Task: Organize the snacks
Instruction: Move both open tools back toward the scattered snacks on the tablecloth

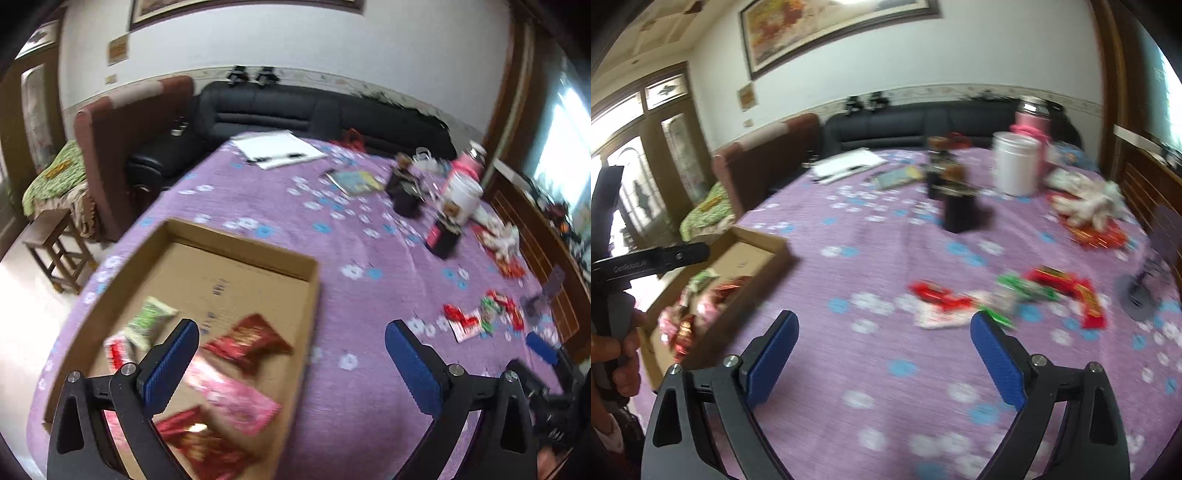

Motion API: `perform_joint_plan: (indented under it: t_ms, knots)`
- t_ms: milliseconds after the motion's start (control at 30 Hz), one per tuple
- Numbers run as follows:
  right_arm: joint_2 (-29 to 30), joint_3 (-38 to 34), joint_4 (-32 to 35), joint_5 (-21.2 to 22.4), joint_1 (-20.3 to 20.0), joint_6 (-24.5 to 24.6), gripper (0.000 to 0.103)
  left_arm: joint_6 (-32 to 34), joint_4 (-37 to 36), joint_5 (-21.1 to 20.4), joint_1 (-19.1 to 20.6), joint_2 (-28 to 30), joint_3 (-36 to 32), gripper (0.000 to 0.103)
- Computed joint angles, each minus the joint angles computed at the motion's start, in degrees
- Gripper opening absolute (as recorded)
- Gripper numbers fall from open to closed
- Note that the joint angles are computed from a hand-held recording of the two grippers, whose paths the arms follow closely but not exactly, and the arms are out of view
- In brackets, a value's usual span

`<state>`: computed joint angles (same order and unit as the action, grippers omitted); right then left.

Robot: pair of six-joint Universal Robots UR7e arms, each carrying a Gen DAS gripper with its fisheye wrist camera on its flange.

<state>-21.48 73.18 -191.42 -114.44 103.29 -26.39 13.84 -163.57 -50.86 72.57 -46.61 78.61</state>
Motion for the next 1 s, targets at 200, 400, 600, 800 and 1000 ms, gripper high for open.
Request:
perform_joint_plan:
  t_ms: [200, 400, 600, 800, 1000]
  knots:
    - [-5.0, 6.5, -4.3, -4.2, -3.4, -0.3, 0.094, 1.6, 3.9, -1.4, -1.3, 4.5, -1.9, 0.102]
    - [-8.8, 9.6, -4.4, -2.8, -6.6, 0.3, 0.094, 10.6, 5.4, -1.0, -3.5, 11.1, -5.4, 0.102]
    - [-10.1, 7.7, -1.8, -0.8, -9.2, 1.1, 0.094, 18.6, 4.5, 0.2, -4.9, 17.2, -11.7, 0.102]
    - [-8.2, 1.0, 5.3, -0.2, -10.6, 0.6, 0.067, 17.6, 8.3, -2.9, -4.2, 19.3, -16.7, 0.102]
    - [-4.8, -6.0, 12.3, -2.2, -11.2, -0.2, 0.053, 17.5, 12.1, -4.7, -2.9, 20.1, -19.8, 0.102]
